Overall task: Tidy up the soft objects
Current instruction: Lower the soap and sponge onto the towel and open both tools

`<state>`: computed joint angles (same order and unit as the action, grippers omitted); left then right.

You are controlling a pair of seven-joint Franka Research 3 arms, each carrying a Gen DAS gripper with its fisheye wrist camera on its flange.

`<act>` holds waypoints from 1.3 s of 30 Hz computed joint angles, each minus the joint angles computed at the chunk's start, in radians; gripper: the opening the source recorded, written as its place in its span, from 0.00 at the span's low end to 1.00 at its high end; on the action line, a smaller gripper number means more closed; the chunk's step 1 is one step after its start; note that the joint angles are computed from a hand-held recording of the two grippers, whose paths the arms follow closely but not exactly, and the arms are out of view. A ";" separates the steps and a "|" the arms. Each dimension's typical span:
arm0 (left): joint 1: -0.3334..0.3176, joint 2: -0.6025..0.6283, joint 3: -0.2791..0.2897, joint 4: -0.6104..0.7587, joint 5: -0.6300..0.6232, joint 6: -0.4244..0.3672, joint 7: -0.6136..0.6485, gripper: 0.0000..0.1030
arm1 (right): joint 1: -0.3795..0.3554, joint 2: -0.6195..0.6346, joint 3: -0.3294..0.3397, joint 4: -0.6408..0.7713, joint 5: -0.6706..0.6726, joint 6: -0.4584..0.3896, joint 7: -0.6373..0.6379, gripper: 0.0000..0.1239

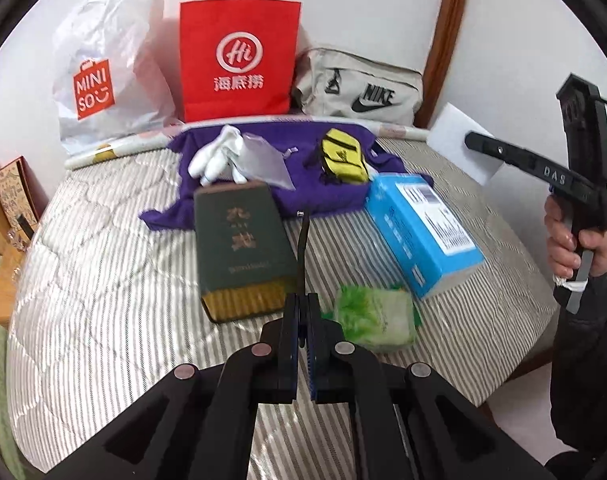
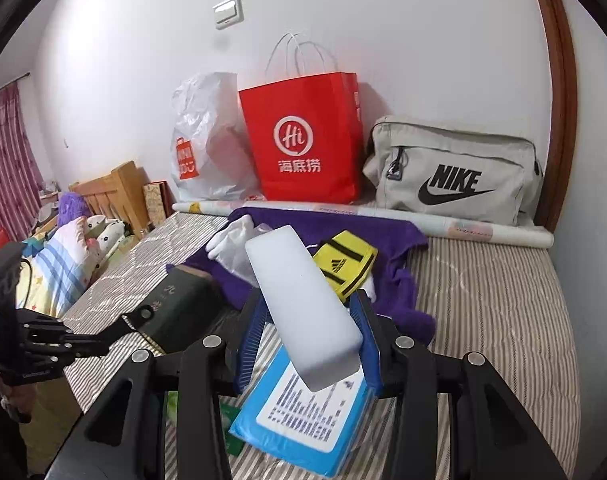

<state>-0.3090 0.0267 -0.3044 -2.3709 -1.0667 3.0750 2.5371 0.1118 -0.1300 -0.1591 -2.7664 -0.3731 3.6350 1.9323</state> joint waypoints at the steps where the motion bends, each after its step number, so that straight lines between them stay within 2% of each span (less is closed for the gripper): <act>1: 0.001 0.003 0.003 0.007 0.015 0.000 -0.012 0.04 | -0.002 0.003 0.004 0.007 0.010 -0.007 -0.007 0.35; 3: 0.007 0.014 0.007 0.025 0.050 0.006 -0.044 0.04 | 0.002 0.017 -0.020 0.030 -0.045 -0.011 0.035 0.35; 11: 0.079 0.125 -0.002 0.159 0.287 -0.031 -0.248 0.04 | -0.032 0.081 0.017 0.123 -0.040 -0.061 0.034 0.35; 17: 0.108 0.242 0.003 0.293 0.464 -0.067 -0.381 0.04 | -0.076 0.146 0.067 0.199 -0.013 -0.099 0.016 0.35; 21: 0.097 0.329 0.038 0.396 0.593 -0.086 -0.508 0.04 | -0.114 0.192 0.109 0.254 0.009 -0.133 0.004 0.35; 27: 0.100 0.433 0.064 0.536 0.724 -0.137 -0.655 0.04 | -0.099 0.254 0.136 0.318 0.203 -0.180 -0.148 0.35; 29: 0.093 0.459 0.079 0.571 0.771 -0.149 -0.702 0.04 | -0.052 0.281 0.111 0.345 0.307 -0.194 -0.237 0.35; 31: 0.086 0.492 0.093 0.614 0.813 -0.168 -0.754 0.04 | -0.038 0.301 0.107 0.367 0.364 -0.204 -0.289 0.35; 34: 0.094 0.535 0.091 0.669 0.860 -0.200 -0.807 0.04 | -0.064 0.335 0.135 0.404 0.401 -0.223 -0.330 0.35; 39: 0.108 0.587 0.069 0.733 0.942 -0.234 -0.862 0.04 | -0.146 0.387 0.220 0.467 0.423 -0.269 -0.371 0.35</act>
<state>-0.2010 0.6137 -0.2350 -1.6378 -0.1248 2.8411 1.6755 -0.0345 0.2574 0.0613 -2.2993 0.0494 3.3656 1.5608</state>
